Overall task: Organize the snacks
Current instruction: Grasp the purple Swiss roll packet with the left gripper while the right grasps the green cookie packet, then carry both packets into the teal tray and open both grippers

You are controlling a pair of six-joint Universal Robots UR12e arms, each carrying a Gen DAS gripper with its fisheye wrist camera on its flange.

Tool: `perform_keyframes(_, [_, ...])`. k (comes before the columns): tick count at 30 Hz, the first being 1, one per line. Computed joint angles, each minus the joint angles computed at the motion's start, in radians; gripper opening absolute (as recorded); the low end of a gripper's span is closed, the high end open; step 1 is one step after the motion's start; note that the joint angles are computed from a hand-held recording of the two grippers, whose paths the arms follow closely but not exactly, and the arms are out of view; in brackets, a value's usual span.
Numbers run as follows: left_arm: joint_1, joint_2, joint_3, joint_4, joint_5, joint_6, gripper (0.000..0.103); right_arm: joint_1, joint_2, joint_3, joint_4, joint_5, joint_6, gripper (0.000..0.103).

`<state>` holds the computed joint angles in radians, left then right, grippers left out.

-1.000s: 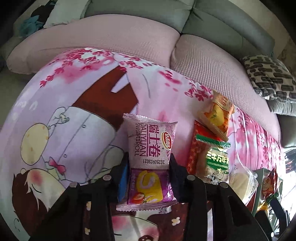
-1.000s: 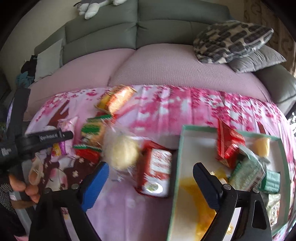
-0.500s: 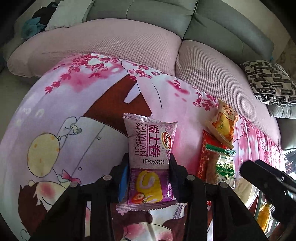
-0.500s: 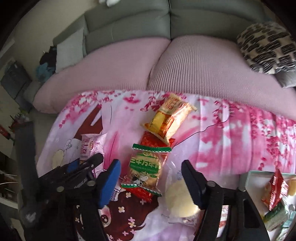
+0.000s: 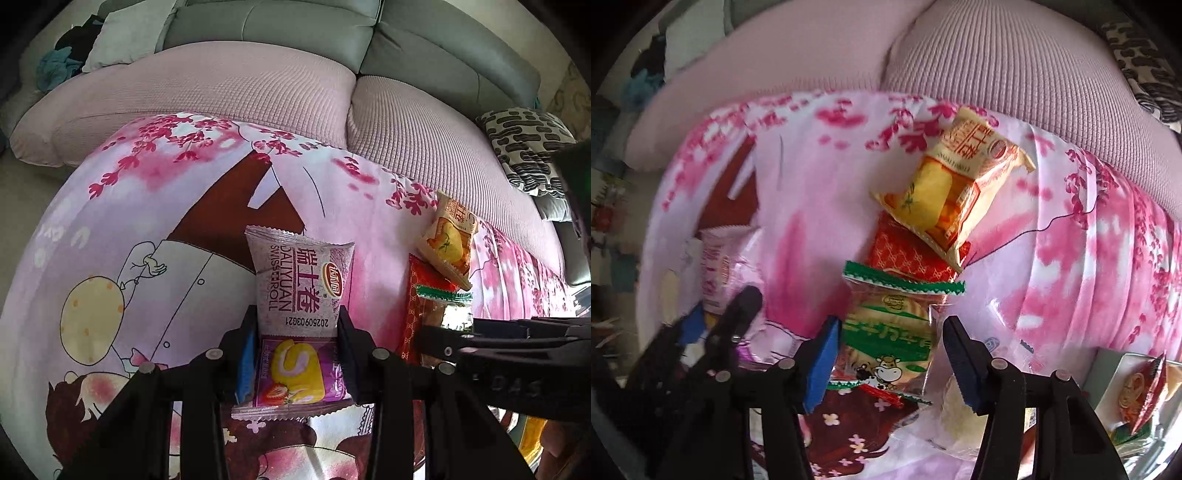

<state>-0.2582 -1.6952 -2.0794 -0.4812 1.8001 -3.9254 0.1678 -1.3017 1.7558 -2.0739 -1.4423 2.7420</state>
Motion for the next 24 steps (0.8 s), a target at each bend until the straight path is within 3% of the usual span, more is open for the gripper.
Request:
perform_keyframes(12, [-0.002, 0.007, -0.001, -0.005, -0.003, -0.018, 0.04, 0.006, -0.032, 0.009, 0.004, 0.0, 0.007, 0.053])
perform_keyframes(24, [-0.05, 0.021, 0.042, -0.05, 0.023, 0.0, 0.04, -0.055, -0.101, -0.004, 0.064, 0.025, 0.011, 0.053])
